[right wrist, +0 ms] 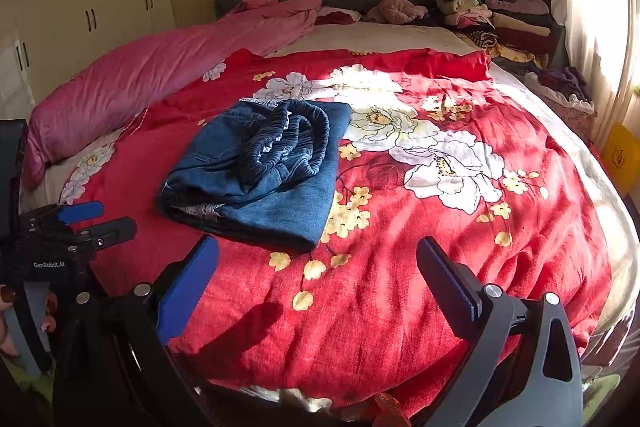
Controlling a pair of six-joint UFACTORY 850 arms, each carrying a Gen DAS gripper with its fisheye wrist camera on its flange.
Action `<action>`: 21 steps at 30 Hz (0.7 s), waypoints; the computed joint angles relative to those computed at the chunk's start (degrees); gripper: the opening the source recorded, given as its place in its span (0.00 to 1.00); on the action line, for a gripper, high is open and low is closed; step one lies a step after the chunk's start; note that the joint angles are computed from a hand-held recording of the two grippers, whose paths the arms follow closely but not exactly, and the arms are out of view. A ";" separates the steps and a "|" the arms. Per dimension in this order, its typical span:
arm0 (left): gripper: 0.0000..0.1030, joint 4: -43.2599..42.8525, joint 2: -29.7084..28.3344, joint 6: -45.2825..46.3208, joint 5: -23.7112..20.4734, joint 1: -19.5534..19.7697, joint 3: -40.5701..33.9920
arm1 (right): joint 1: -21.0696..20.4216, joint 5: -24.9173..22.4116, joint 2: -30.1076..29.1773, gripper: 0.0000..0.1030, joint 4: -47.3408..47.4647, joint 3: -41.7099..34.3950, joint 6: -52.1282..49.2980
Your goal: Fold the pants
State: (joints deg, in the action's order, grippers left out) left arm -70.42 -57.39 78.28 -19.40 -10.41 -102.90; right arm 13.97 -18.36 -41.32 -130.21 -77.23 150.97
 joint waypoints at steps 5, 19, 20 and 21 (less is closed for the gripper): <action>0.91 -0.84 0.26 0.89 0.16 0.02 0.30 | 0.00 -0.13 0.09 0.96 0.41 0.07 -0.37; 0.91 -0.30 0.37 0.38 -0.20 0.12 0.40 | 0.01 -0.23 0.28 0.96 1.83 0.28 -1.55; 0.91 -0.37 0.37 0.46 -0.13 0.11 0.40 | 0.01 -0.23 0.28 0.96 1.83 0.28 -1.55; 0.91 -0.37 0.39 0.51 -0.12 0.13 0.43 | 0.02 -0.23 0.30 0.96 1.90 0.29 -1.61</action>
